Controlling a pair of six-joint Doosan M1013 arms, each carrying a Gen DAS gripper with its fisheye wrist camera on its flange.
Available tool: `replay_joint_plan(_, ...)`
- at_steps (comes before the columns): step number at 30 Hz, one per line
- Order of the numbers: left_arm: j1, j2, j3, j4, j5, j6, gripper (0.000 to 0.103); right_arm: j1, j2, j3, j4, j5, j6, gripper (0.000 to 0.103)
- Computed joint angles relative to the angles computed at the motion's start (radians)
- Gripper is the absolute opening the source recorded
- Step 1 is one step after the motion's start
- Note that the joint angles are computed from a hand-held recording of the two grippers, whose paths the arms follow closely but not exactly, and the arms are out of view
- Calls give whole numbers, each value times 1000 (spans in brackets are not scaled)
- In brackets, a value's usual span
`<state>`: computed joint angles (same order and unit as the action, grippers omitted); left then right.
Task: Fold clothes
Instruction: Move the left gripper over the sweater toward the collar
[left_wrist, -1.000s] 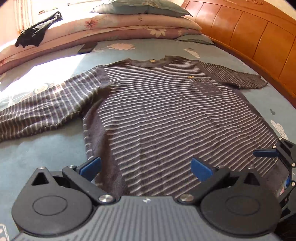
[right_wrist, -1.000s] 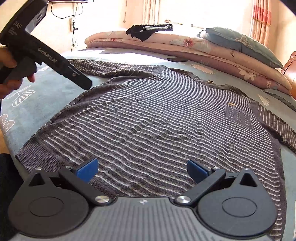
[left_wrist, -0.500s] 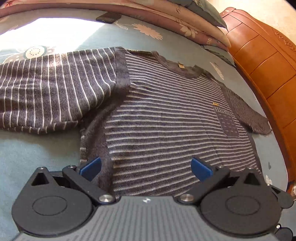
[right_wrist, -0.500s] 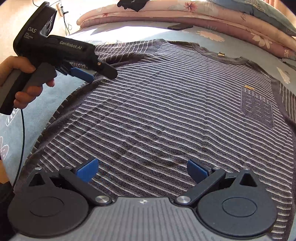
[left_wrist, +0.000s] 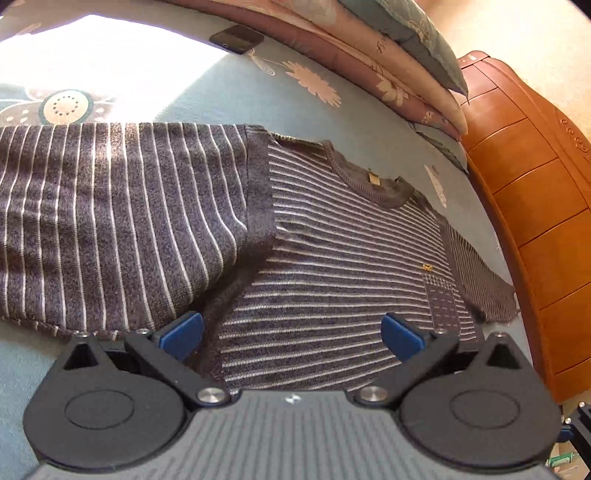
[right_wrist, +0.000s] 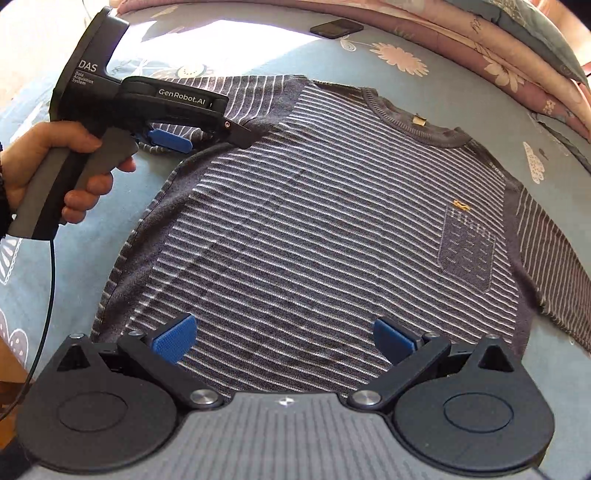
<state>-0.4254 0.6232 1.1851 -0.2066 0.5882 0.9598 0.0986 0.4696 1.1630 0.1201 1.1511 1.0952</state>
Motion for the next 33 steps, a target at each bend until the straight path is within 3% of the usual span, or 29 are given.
replay_joint_plan(3,20,34,-26,-103,38,55,102,26,-3,-21,-40,23,139,103)
replay_joint_plan(6,18,46,-41,-86,61,139,102,37,1,-35,-18,78,219,103)
replay_joint_plan(9,-2,64,-100,118,144,145,102,45,1,-34,-28,94,234,103)
replay_joint_plan(11,0,81,-137,116,203,153,102,47,7,-37,-46,96,246,103)
replay_joint_plan(14,9,74,-142,56,225,163,102,37,34,-62,-14,118,279,103)
replay_joint_plan(20,17,38,-99,-64,198,219,102,18,85,-101,80,124,292,103)
replay_joint_plan(24,10,87,-169,14,325,113,100,1,122,-132,112,169,277,103)
replay_joint_plan(30,15,55,-144,34,115,96,100,-37,136,-134,121,129,240,103)
replay_joint_plan(33,38,124,-251,-26,102,238,101,-49,136,-111,115,98,277,103)
